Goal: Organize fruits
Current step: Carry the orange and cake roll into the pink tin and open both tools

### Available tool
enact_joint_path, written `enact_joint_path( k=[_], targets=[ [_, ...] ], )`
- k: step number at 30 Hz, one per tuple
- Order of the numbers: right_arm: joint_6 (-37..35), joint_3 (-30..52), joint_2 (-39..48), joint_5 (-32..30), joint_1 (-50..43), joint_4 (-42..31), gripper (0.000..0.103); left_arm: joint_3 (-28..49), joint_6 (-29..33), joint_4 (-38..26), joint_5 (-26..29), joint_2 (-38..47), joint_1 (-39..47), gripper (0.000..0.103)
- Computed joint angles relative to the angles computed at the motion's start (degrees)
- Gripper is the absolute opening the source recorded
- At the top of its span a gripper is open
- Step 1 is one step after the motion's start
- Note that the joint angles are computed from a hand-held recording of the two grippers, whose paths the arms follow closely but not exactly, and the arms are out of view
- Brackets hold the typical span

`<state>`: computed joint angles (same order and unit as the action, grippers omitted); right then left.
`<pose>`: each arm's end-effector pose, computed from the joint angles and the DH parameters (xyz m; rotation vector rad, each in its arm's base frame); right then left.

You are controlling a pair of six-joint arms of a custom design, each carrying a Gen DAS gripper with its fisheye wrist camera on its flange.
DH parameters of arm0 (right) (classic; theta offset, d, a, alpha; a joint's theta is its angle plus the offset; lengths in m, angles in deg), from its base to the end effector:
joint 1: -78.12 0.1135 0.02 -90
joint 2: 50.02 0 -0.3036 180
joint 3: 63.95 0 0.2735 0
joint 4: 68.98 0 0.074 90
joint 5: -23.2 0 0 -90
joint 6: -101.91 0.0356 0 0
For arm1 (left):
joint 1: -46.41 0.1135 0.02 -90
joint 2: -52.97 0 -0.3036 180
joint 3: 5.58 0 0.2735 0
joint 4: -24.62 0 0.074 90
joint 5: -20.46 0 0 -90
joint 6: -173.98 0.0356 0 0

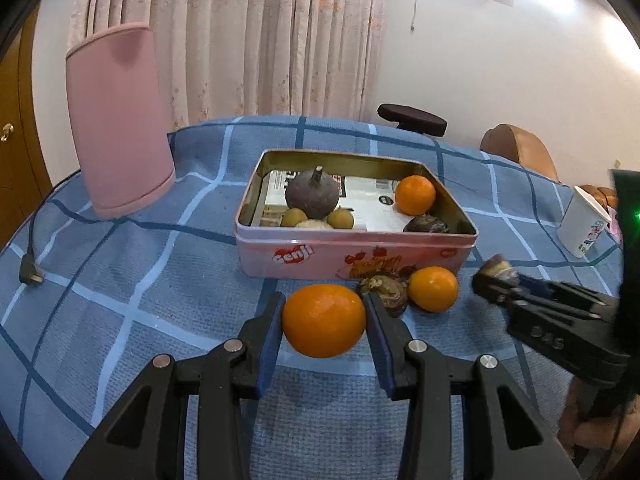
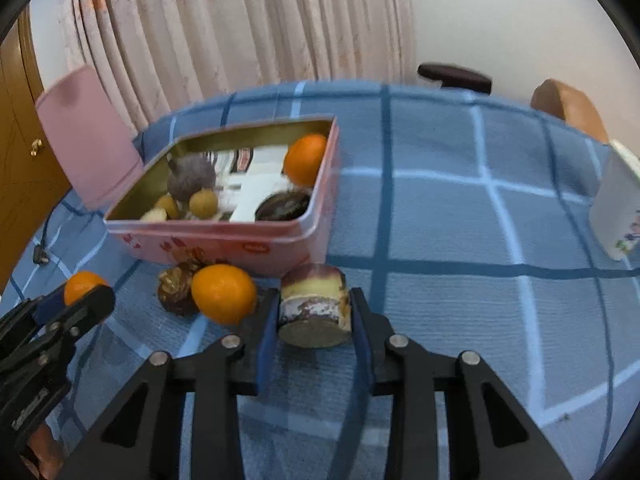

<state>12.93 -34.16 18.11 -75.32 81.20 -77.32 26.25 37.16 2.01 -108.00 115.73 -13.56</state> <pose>0.1958 0.0158 0.1461 -0.1133 2.3815 0.2113 0.1073 -0.1415 0.1609 0.0008 2.2551 -0.1264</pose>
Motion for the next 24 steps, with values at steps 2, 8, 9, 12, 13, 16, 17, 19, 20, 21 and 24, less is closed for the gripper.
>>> enact_joint_path(
  k=[2,8,9,12,13,16,17,19,20,21,24],
  targets=[
    [0.3,-1.02,-5.05,-0.92,-0.86,-1.16,0.037,0.68,1.02,-0.47,-0.89,-0.63,-0.28,0.042],
    [3.8,-0.58,-15.06,-0.51,0.44,-2.22,0.037,3.93,7.36,0.41,-2.95,-2.06,1.93,0.042],
    [4.43,-0.07,-15.54,0.66,1.72,-1.28,0.037,4.3,8.86,1.23,-3.09,-2.39,2.92,0.042],
    [5.83,2.45,-12.61,3.89,4.98,1.12,0.037,5.56,14.35,4.6,-2.51,-1.94,7.53,0.042],
    [6.29,3.32,-11.08,4.4,5.45,1.88,0.037,5.83,15.83,6.07,-1.95,-1.3,9.12,0.042],
    [8.31,6.31,-2.91,6.02,7.26,6.64,0.037,7.36,19.36,10.57,0.71,2.73,14.43,0.042],
    [8.81,7.28,-0.38,6.28,7.57,7.79,0.037,7.92,20.35,11.86,1.91,4.3,16.09,0.042],
    [9.79,9.01,4.48,6.91,8.1,9.75,0.037,9.22,21.74,13.79,3.55,8.03,18.88,0.042],
    [10.1,9.43,6.03,6.91,8.14,10.39,0.037,9.95,22.34,14.54,4.54,10.02,20.46,0.042],
    [10.67,10.36,8.34,6.98,8.34,11.08,0.037,10.34,22.5,14.78,5.08,10.96,21.24,0.042],
    [11.88,13.22,14.08,5.75,8.33,11.86,0.037,11.55,22.52,15.74,7.11,14.4,23.72,0.042]
  ],
)
